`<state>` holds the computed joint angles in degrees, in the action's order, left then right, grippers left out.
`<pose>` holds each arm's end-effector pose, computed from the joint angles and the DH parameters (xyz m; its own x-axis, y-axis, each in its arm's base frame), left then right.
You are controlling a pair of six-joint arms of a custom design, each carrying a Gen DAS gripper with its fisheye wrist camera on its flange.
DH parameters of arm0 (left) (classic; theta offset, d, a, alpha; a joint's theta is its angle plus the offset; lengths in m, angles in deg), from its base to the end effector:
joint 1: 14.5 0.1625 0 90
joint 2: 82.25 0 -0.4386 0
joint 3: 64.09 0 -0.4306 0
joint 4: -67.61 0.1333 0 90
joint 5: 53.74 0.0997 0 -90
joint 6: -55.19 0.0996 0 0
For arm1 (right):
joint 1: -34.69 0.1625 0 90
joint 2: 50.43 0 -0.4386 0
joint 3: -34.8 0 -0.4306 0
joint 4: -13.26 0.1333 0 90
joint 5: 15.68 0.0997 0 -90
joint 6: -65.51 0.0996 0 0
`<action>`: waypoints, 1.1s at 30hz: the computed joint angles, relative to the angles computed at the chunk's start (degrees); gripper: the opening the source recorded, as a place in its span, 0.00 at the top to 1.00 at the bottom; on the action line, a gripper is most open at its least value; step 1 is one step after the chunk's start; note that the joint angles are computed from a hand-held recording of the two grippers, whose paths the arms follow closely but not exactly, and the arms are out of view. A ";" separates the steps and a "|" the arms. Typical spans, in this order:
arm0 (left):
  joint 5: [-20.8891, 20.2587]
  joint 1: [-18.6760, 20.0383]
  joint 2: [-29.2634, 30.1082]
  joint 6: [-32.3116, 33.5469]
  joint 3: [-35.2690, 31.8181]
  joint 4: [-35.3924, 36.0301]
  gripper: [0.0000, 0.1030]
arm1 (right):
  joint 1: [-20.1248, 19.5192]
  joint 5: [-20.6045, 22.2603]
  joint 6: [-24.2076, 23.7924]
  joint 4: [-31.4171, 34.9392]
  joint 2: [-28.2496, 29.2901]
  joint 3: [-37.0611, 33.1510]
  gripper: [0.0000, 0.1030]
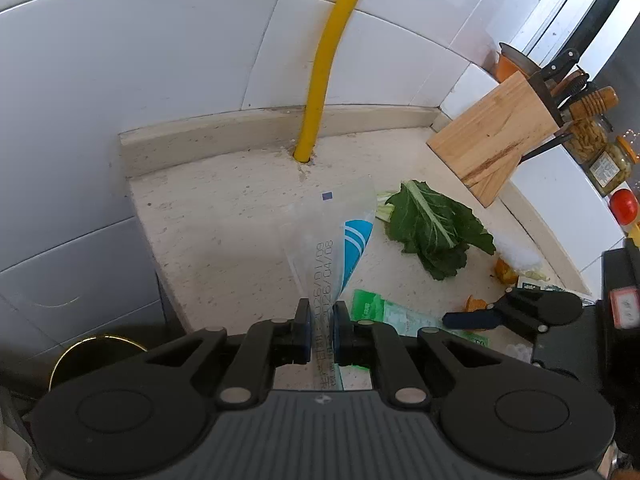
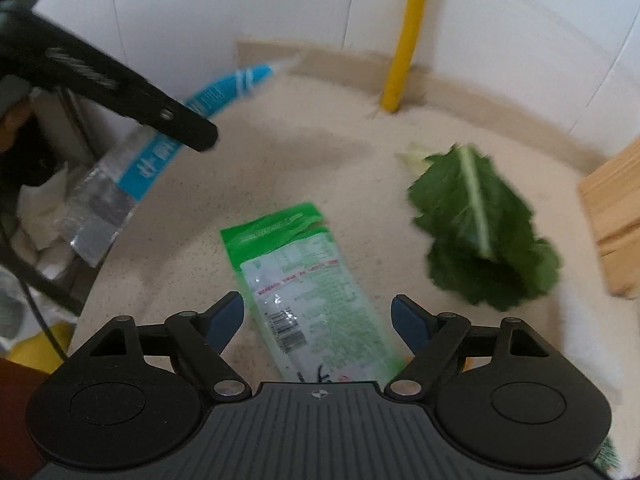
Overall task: Collect trash
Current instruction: 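Lift the clear bag with the left tool while the right tool grasps the green printed packet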
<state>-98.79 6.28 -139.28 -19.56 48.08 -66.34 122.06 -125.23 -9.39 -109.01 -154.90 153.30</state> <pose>-0.4597 -0.3923 0.0886 -0.9172 -0.1489 -0.3695 0.1227 0.7769 -0.6176 0.0800 -0.4364 0.4249 -0.2861 -0.8775 0.3850 -0.8929 0.3899 0.2253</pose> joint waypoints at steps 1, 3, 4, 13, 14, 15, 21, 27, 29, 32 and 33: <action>-0.06 -0.01 -0.09 -0.10 0.14 -0.08 0.94 | 0.09 -1.30 1.61 1.36 0.88 -0.58 0.20; -0.50 0.02 -0.34 0.16 0.55 -0.98 0.94 | -0.52 -0.96 5.32 1.25 0.82 -0.45 0.22; -0.80 0.06 -0.35 0.48 0.68 -1.58 0.94 | -0.29 -1.52 5.45 0.66 0.28 0.11 0.31; -2.10 -0.84 -0.65 3.97 1.70 -5.79 0.94 | 0.59 -2.91 16.03 7.86 -5.44 0.40 0.95; -2.27 -0.91 -0.82 3.97 1.90 -5.91 0.94 | 0.06 -1.49 14.47 7.61 -6.06 0.34 0.92; -2.43 -1.05 -0.98 3.91 2.13 -6.00 0.94 | -0.21 -0.58 13.20 7.21 -6.22 0.19 0.78; -2.77 -1.82 -1.72 2.80 3.21 -5.76 0.94 | 0.22 0.07 2.95 3.81 -3.41 -0.71 0.10; -2.76 -2.06 -1.92 1.71 3.52 -4.94 0.94 | 0.29 -3.89 6.69 4.18 3.33 -3.07 0.10; -3.11 -1.91 -1.77 1.72 3.45 -5.02 0.94 | 0.37 -4.01 6.09 2.21 2.77 -1.99 0.16; -3.95 -1.96 -1.31 2.37 3.21 -5.53 0.94 | 1.72 -5.67 8.90 2.77 1.72 -1.29 0.43; -4.22 -2.06 -1.32 3.00 3.33 -6.02 0.94 | 2.14 -6.36 9.65 2.78 1.50 -0.93 0.52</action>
<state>-103.01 4.22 -140.60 -16.56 51.41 -72.36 124.20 -131.59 0.26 -106.23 -153.39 152.37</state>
